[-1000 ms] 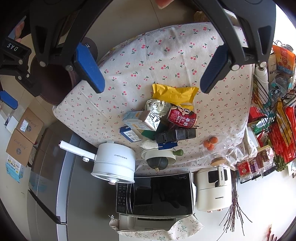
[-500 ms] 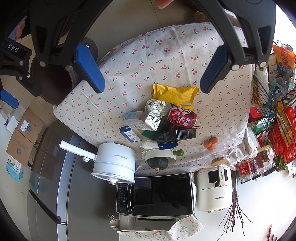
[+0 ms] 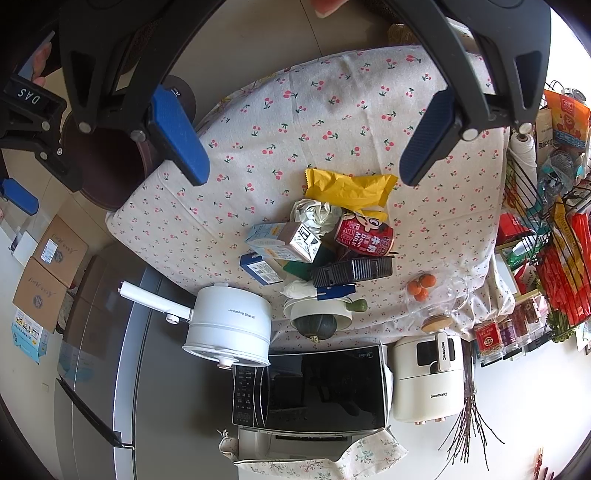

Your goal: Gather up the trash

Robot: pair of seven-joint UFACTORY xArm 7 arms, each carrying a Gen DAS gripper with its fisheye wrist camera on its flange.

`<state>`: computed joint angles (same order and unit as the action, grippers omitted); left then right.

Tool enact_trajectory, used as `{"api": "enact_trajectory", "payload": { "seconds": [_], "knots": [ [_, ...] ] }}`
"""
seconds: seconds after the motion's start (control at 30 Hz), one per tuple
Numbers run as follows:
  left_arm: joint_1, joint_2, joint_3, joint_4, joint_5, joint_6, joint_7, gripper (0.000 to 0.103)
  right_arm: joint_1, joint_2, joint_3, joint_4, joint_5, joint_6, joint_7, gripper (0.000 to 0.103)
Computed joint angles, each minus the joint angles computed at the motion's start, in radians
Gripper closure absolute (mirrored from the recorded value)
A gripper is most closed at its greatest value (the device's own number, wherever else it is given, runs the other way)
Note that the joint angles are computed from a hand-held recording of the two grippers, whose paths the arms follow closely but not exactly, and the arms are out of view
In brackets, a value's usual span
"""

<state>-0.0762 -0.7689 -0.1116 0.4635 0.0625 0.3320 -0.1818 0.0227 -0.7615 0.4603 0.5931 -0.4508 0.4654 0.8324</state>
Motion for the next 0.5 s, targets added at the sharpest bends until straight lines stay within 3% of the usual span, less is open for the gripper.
{"api": "enact_trajectory", "payload": {
  "seconds": [0.5],
  "knots": [
    [-0.007, -0.014, 0.009, -0.008, -0.004, 0.008, 0.007, 0.001, 0.002, 0.001, -0.003, -0.001, 0.001, 0.003, 0.011, 0.000]
  ]
}}
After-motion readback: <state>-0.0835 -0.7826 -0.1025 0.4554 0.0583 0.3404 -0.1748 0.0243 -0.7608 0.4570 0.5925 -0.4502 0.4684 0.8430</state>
